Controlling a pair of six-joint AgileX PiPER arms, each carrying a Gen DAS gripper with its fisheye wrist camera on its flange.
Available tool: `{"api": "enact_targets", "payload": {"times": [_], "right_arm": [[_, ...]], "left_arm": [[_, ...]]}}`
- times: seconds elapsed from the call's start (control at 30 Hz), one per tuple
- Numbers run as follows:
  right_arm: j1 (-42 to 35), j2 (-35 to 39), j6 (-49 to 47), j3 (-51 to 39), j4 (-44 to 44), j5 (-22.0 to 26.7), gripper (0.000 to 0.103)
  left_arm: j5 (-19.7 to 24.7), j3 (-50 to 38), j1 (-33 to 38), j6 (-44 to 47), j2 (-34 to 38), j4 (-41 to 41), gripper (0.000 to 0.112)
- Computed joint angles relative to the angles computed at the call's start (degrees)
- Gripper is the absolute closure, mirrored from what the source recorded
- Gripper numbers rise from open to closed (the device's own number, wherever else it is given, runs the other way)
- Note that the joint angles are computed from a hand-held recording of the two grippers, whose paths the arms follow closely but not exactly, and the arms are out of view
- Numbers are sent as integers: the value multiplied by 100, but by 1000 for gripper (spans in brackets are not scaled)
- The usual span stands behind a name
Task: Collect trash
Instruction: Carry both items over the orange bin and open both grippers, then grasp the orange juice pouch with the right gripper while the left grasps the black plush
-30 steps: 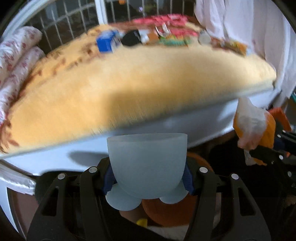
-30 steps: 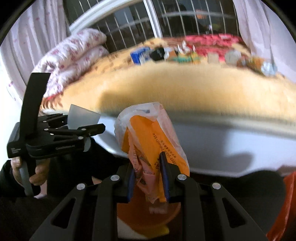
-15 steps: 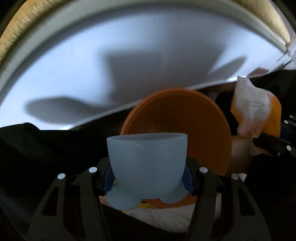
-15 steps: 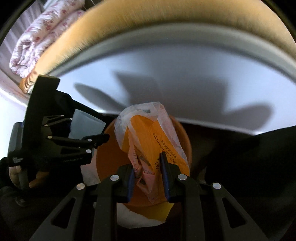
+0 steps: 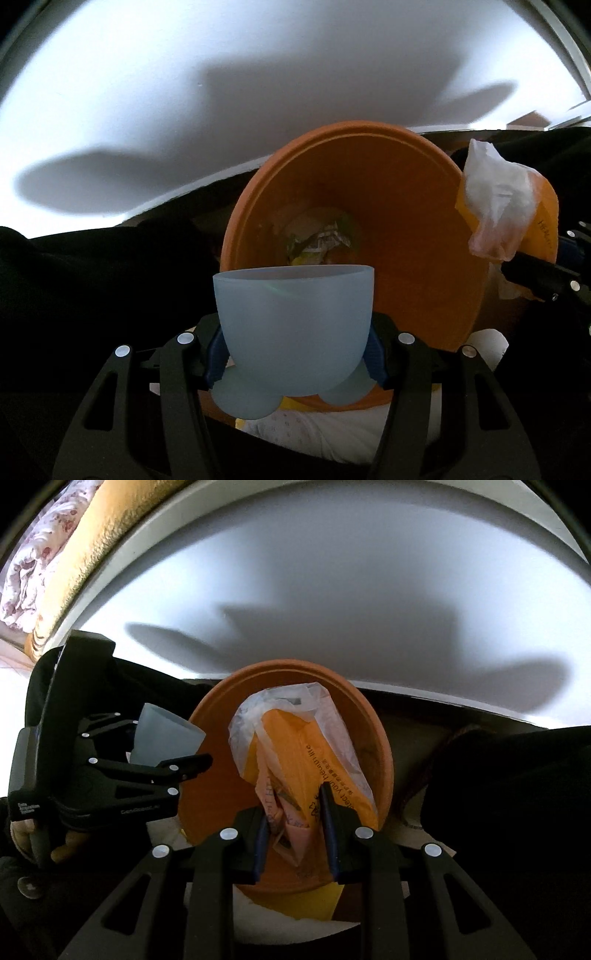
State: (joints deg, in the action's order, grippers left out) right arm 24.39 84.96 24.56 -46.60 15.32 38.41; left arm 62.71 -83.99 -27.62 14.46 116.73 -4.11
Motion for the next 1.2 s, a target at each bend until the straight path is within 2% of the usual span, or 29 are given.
{"api": "enact_targets", "payload": {"times": [0.07, 0.13, 0.17, 0.2, 0.23, 0.53, 0.6, 0.7, 0.8, 0.9, 0.97, 1.07, 1.1, 1.2], "right_arm": [[-60, 98, -97, -59, 49, 12, 77], [-81, 143, -127, -73, 46, 25, 69], [-83, 208, -115, -146, 22, 44, 56], [-52, 179, -2, -150, -91, 38, 48], [-12, 104, 132, -122, -210, 10, 48], [106, -402, 760, 115, -597, -70, 48], [201, -695, 1184, 149, -993, -27, 48], [201, -1434, 1625, 92, -1657, 346, 48], [210, -2127, 2109, -218, -2537, 822, 47], [209, -2517, 2321, -771, -3629, 1492, 40], [-224, -2570, 1797, -1285, -3965, 1801, 36], [-1360, -2268, 513, -2156, -3977, 1716, 26], [-1825, -2006, -60, -2494, -3745, 1639, 17], [-2982, -752, -1779, -4207, -2814, 2144, 15]], "left_arm": [[88, -45, -42, -40, -27, 18, 55], [124, -65, -69, -69, -26, 84, 54], [137, -60, -100, -107, -28, 125, 52], [117, 35, -130, -152, -81, 162, 39], [81, 81, -130, -186, -107, 197, 33], [-126, 403, -18, -160, -357, 168, 33], [-152, 405, 69, -101, -377, 114, 33], [-238, 508, 198, 88, -639, -127, 33], [-646, 838, 227, 404, -1266, -348, 33], [-1165, 1138, 208, 814, -1935, -580, 33], [-1344, 1194, 242, 1124, -2220, -763, 33], [-1511, 1166, 243, 1429, -2545, -947, 33], [-1515, 1128, 243, 1481, -2603, -989, 32], [-1524, 910, 268, 1566, -2615, -1018, 32]]}}
